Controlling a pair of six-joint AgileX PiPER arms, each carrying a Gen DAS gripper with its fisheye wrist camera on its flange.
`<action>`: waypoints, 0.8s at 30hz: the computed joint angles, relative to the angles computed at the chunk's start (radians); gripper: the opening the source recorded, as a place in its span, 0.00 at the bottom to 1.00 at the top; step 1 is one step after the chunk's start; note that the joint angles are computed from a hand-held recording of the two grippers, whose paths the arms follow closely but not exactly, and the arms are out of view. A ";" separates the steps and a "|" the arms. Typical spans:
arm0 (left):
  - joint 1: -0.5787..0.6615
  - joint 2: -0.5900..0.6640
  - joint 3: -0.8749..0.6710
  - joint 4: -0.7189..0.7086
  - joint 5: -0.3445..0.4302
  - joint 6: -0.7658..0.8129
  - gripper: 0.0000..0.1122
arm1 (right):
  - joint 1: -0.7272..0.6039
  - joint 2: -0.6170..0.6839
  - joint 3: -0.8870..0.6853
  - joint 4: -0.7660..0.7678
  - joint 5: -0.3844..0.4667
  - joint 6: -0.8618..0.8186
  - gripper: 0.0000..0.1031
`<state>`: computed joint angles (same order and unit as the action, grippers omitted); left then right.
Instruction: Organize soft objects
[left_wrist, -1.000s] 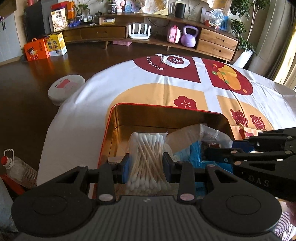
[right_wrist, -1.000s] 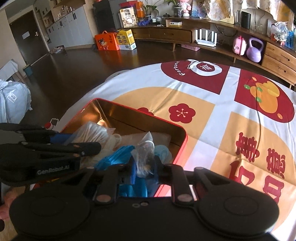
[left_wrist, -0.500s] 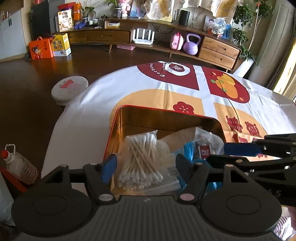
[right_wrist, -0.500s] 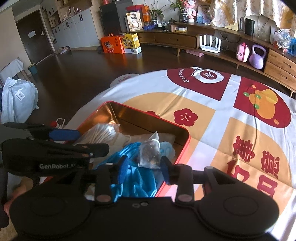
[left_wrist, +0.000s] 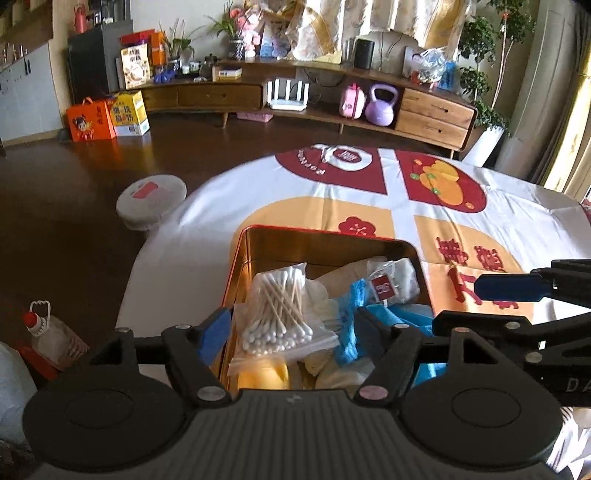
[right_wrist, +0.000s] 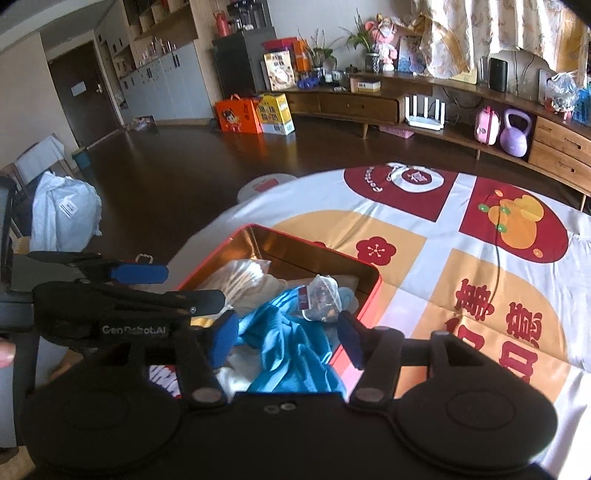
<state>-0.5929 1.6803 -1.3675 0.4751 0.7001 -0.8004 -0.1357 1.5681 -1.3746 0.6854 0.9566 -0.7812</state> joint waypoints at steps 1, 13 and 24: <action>-0.008 -0.009 0.004 0.012 0.002 -0.010 0.65 | -0.010 -0.012 0.007 0.012 0.007 -0.010 0.61; -0.161 -0.116 0.073 0.200 0.047 -0.180 0.73 | -0.149 -0.169 0.122 0.145 0.071 -0.150 0.81; -0.289 -0.196 0.145 0.302 0.062 -0.339 0.76 | -0.313 -0.267 0.207 0.264 0.164 -0.272 1.00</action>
